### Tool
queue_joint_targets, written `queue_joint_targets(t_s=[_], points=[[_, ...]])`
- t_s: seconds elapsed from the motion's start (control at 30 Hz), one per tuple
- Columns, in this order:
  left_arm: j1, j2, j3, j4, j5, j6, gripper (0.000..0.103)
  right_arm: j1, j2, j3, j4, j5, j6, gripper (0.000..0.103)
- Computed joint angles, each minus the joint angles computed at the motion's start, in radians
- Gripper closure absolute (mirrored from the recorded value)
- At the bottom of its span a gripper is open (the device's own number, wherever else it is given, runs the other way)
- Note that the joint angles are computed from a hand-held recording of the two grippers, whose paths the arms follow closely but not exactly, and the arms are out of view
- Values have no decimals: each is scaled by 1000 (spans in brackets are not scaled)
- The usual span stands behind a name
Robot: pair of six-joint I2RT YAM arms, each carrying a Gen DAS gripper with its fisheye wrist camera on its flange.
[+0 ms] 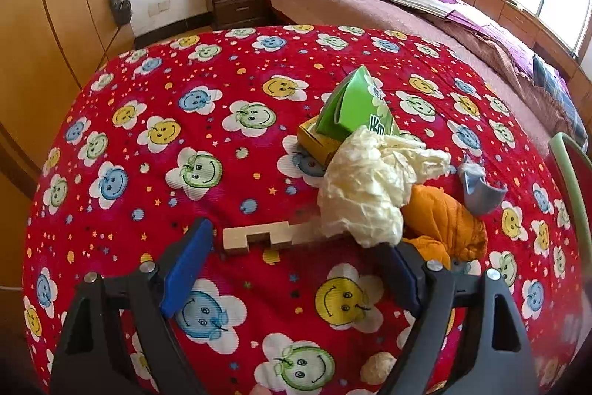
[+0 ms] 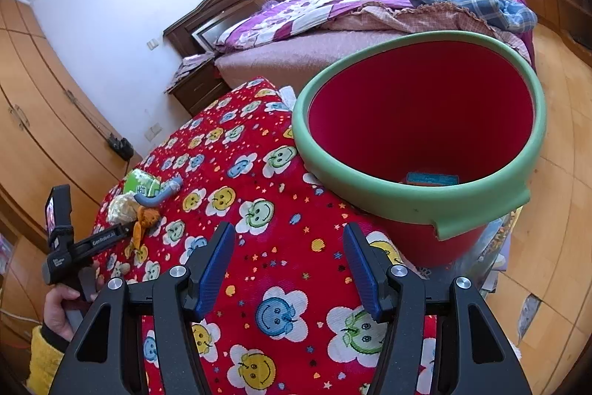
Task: Collect trash
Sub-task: 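Grasp the beige wooden block piece with the left tool, then grasp the orange knitted bundle with the right tool while the left tool holds the block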
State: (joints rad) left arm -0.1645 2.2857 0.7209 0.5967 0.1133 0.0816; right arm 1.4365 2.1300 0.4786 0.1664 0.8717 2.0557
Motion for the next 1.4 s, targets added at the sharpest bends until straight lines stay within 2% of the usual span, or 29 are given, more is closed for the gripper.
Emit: queue_joint_targets(t_s=[0.13,0.2,0.23,0.5,0.77,0.93,1.1,1.3,1.4], points=[[-15,9,7,10,-23,-33,18,-12,5,0,37,-1,-37,41],[-17,7,-16,47,-28,-33,26,-17,8,4,52,-4,-58,41],[-19,4,-23,56,-26,-33,26,-18,10,6,57,-7,-66,41],[82,-69,-109,54,109,-3,26,-57,-6,22,109,-23,-187,41],[201,-166,-253,147,167,65,26,-138,-12,78,203,-75,-404,41],[237,-197,-293,184,133,92,26,-207,5,166,218,-142,-554,41],[294,-216,-261,146,142,108,26,-282,61,273,255,-237,-708,41],[346,-169,-216,185,164,104,26,-379,171,444,202,-349,-831,41],[367,-121,-189,202,195,99,26,-406,212,519,161,-360,-872,41]])
